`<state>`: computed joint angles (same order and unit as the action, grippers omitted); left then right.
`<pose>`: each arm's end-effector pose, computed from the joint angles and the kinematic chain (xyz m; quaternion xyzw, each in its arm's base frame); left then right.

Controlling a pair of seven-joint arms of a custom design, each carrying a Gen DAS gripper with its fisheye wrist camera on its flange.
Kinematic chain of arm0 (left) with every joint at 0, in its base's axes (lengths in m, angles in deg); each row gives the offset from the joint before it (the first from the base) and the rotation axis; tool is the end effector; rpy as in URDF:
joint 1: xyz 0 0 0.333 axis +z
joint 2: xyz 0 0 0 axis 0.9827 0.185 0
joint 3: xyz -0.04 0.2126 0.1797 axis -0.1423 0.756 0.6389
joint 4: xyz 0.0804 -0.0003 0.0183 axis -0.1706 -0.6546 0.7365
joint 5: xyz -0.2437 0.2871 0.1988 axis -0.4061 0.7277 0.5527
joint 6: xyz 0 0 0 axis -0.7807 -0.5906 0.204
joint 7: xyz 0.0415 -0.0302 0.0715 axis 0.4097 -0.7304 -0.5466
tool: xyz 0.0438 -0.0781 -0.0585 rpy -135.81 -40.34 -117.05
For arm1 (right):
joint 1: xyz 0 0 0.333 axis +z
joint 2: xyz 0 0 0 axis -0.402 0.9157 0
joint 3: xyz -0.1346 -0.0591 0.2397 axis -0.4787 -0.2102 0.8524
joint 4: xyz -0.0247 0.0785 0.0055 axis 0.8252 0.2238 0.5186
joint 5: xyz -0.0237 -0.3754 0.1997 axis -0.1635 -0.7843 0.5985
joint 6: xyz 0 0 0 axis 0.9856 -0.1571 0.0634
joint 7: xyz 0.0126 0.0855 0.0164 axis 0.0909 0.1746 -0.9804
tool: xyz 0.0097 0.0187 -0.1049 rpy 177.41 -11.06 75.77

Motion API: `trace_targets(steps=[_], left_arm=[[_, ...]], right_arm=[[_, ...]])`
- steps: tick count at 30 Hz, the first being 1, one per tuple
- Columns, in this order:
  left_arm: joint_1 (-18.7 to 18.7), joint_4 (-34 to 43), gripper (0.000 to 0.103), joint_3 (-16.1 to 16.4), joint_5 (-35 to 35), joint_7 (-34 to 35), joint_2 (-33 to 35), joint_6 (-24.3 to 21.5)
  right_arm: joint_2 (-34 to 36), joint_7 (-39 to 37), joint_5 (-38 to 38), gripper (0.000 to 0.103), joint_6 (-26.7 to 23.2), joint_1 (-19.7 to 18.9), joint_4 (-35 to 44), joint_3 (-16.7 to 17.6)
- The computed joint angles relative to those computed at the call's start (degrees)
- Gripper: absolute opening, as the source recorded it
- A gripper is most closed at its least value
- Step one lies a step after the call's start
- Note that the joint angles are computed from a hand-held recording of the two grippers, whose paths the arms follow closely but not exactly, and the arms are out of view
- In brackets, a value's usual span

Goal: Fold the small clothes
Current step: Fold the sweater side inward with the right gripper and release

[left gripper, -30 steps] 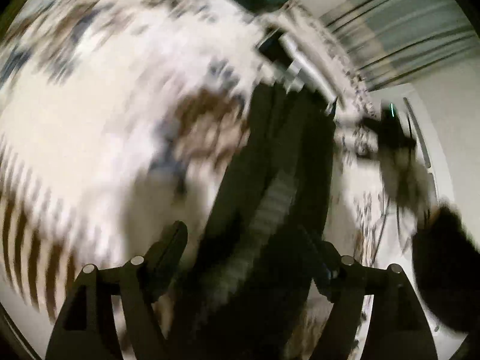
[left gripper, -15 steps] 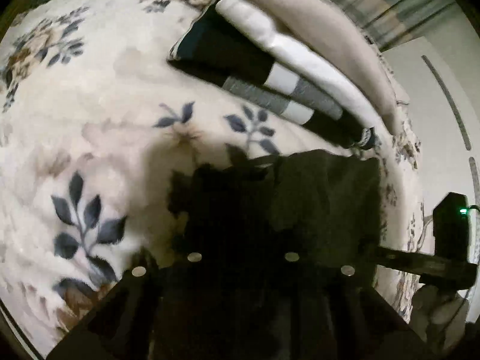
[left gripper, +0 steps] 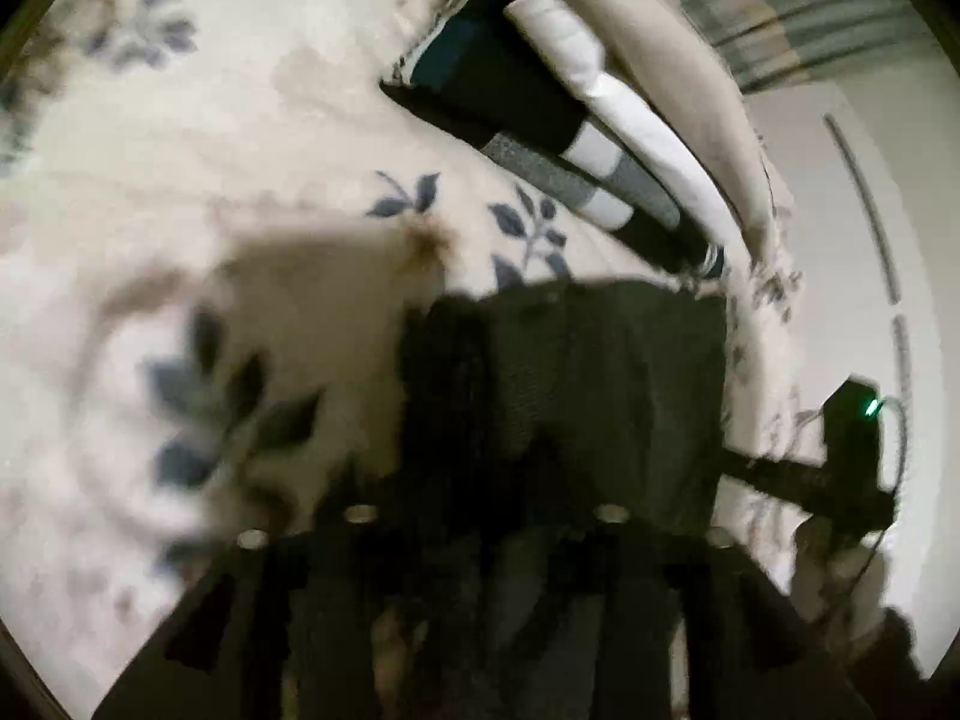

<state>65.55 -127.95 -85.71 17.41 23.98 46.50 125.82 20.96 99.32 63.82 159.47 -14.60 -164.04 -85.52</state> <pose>0.5339 -0.2853 0.4965 0.6834 -0.6769 0.2354 0.1391 0.5402 0.0851 0.4486 -0.5537 0.8010 0.1630 0.1589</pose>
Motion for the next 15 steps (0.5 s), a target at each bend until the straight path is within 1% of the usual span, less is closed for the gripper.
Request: trace_targets(steps=[1,2,3,4,5,7,8,9,10,12,13,14,15], left_arm=[[-1.7,-3.0,0.036,0.3,1.1,-0.9,-4.4,1.5],[-1.3,-4.4,0.037,-1.0,0.1,-0.7,-6.9,1.9],[-2.4,-5.5,0.041,-1.1,-1.5,0.0,-9.2,1.6],[-3.8,-6.4,0.049,-1.5,-3.2,0.2,-11.2,0.9],[-5.2,-7.3,0.053,-1.9,-4.6,-0.1,-12.7,0.3],[-7.0,-8.2,0.054,-3.5,-2.7,-2.3,-13.5,-2.0],[-7.2,-8.3,0.054,-4.8,1.3,-4.1,-13.3,-3.6],[-6.9,-8.8,0.054,-6.4,7.8,-6.5,-13.5,-5.6],[-6.9,-9.9,0.054,-6.7,10.8,-7.7,-14.1,-6.2],[-6.3,-14.7,0.051,-5.8,14.4,-9.3,-18.2,-6.9],[-5.8,-16.5,0.053,-5.1,15.7,-9.9,-20.2,-8.3],[-5.4,-17.8,0.055,-4.2,15.9,-10.0,-21.5,-9.5],[-5.4,-20.2,0.055,-2.3,13.5,-9.5,-23.9,-9.4]], right_arm=[[-1.2,-0.6,0.5,0.036,-0.5,0.0,-0.7,-0.1],[-2.7,-0.8,0.7,0.048,-0.7,0.0,-2.0,-0.3],[-4.7,-0.4,0.5,0.051,-1.0,0.1,-3.6,-0.2],[-7.0,0.3,0.1,0.051,-1.6,0.2,-5.6,-0.2],[-8.5,0.9,0.2,0.051,-2.0,0.6,-7.0,-0.2],[-12.7,2.0,0.3,0.051,-3.2,1.1,-11.1,-0.6],[-15.0,3.0,-0.4,0.051,-3.6,1.3,-13.2,-0.6],[-17.0,4.3,-1.1,0.051,-3.8,1.6,-14.9,-0.3],[-19.5,5.8,-2.4,0.051,-4.7,1.7,-16.9,0.0],[-23.2,8.0,-3.2,0.051,-5.4,2.1,-19.9,-0.5],[-25.6,9.4,-2.9,0.051,-5.8,2.2,-21.7,-0.9],[-28.0,10.2,-2.6,0.051,-6.2,2.4,-23.5,-1.5],[-29.7,10.9,-2.6,0.051,-6.4,2.7,-24.8,-1.8]])
